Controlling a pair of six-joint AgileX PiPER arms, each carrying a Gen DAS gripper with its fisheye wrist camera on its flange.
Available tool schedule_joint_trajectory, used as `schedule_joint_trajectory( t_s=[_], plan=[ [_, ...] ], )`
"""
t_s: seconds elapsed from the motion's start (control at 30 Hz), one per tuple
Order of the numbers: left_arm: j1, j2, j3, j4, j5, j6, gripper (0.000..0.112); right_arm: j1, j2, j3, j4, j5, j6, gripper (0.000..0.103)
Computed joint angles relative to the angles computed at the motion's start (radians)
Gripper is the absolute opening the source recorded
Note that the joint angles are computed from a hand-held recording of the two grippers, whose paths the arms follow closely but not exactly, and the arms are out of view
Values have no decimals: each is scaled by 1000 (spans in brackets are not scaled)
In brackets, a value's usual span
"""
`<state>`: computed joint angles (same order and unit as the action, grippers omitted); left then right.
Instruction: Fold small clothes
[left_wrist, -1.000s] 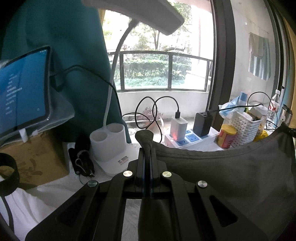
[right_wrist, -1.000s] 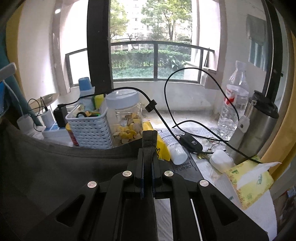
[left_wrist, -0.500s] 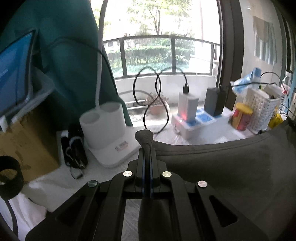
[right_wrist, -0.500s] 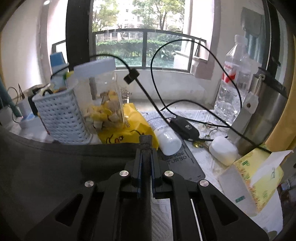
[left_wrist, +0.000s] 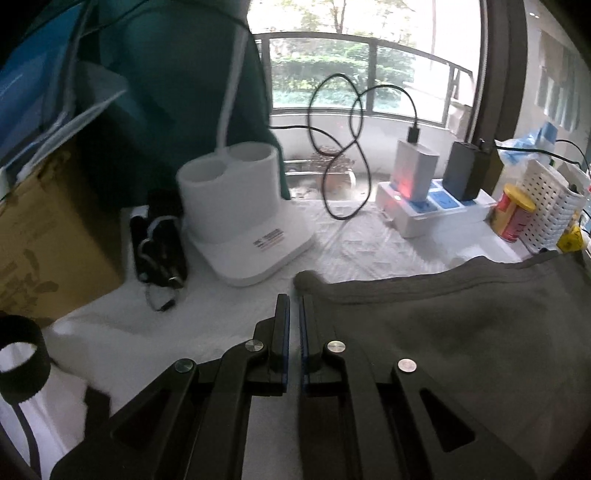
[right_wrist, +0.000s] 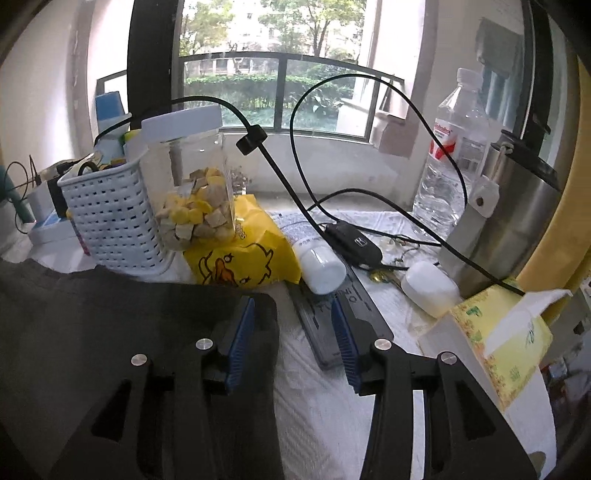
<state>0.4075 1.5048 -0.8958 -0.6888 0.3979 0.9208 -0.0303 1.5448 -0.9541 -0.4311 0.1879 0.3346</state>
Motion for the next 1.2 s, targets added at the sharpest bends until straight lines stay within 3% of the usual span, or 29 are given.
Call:
schedule_joint_trajectory(
  t_s=[0.27, 0.5, 0.6, 0.73, 1.0, 1.2],
  plan=[
    [87, -85, 52, -25, 93, 58, 4, -28, -99, 83, 137, 19, -137, 46],
    [191, -196, 134, -69, 211, 133, 5, -79, -228, 179, 369, 55, -358, 46],
    [219, -258, 172, -69, 242, 149, 5, -120, -301, 231, 587, 77, -575, 46],
    [272, -328, 211, -70, 301, 167, 5, -137, -409, 291, 623, 114, -615, 46],
    [427, -471, 266, -86, 536, 261, 5, -233, -614, 385, 757, 233, -759, 46],
    [659, -539, 319, -95, 764, 396, 5, -406, -755, 468, 950, 380, -988, 46]
  ],
)
